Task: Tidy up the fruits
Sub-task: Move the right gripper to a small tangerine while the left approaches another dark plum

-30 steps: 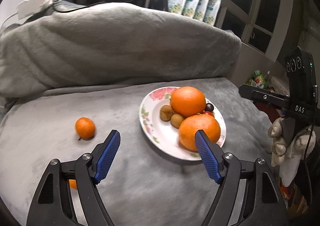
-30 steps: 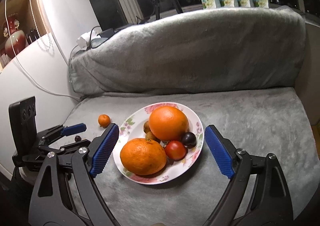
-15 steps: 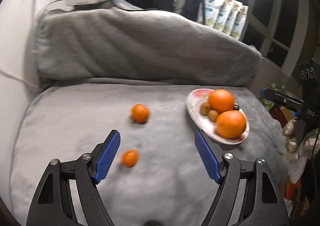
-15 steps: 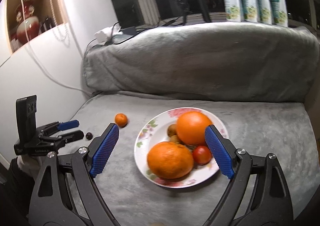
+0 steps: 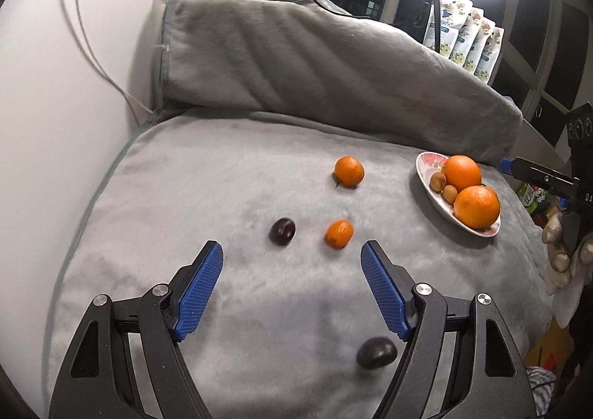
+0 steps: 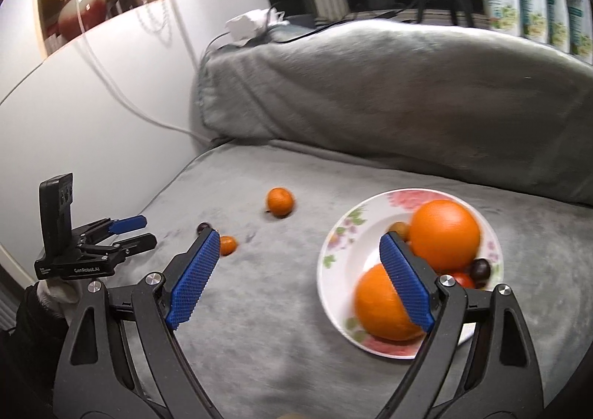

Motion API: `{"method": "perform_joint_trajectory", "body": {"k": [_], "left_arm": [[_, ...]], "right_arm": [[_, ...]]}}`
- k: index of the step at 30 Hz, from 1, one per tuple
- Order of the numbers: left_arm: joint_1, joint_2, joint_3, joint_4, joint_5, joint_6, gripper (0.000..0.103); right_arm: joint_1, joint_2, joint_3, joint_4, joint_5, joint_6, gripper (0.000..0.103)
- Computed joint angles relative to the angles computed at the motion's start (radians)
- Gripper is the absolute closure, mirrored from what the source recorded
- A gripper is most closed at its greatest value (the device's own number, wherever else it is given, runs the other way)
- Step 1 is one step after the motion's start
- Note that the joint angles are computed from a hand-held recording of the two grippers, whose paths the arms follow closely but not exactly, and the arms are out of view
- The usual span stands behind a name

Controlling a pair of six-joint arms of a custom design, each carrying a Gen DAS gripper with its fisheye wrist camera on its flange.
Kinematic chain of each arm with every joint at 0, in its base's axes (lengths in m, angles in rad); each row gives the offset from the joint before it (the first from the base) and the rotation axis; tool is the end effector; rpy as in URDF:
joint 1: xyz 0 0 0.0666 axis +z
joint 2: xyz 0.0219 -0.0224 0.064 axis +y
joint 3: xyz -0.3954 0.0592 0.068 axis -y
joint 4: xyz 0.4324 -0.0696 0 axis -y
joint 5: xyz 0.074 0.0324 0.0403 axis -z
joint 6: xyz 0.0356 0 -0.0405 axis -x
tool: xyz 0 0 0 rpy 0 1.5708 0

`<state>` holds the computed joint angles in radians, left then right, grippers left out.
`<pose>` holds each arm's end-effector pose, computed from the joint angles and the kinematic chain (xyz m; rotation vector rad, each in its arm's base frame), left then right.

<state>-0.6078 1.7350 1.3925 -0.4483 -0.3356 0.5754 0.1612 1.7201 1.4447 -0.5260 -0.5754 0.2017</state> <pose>0.5289 -0.3542 0.2877 -0.1234 2.3122 -0.2047 0.6249 0.1208 0.3192 -0.6818 2.1988 0.6575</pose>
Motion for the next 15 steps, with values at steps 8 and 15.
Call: {"method": "perform_joint_trajectory", "body": {"k": [8, 15], "left_arm": [[0.005, -0.001, -0.019, 0.017, 0.005, -0.001, 0.026], [0.022, 0.019, -0.011, 0.033, 0.055, -0.009, 0.046]], "right_arm": [[0.060, 0.016, 0.006, -0.029, 0.006, 0.058, 0.013], [0.109, 0.063, 0.049, -0.101, 0.011, 0.122, 0.037]]}}
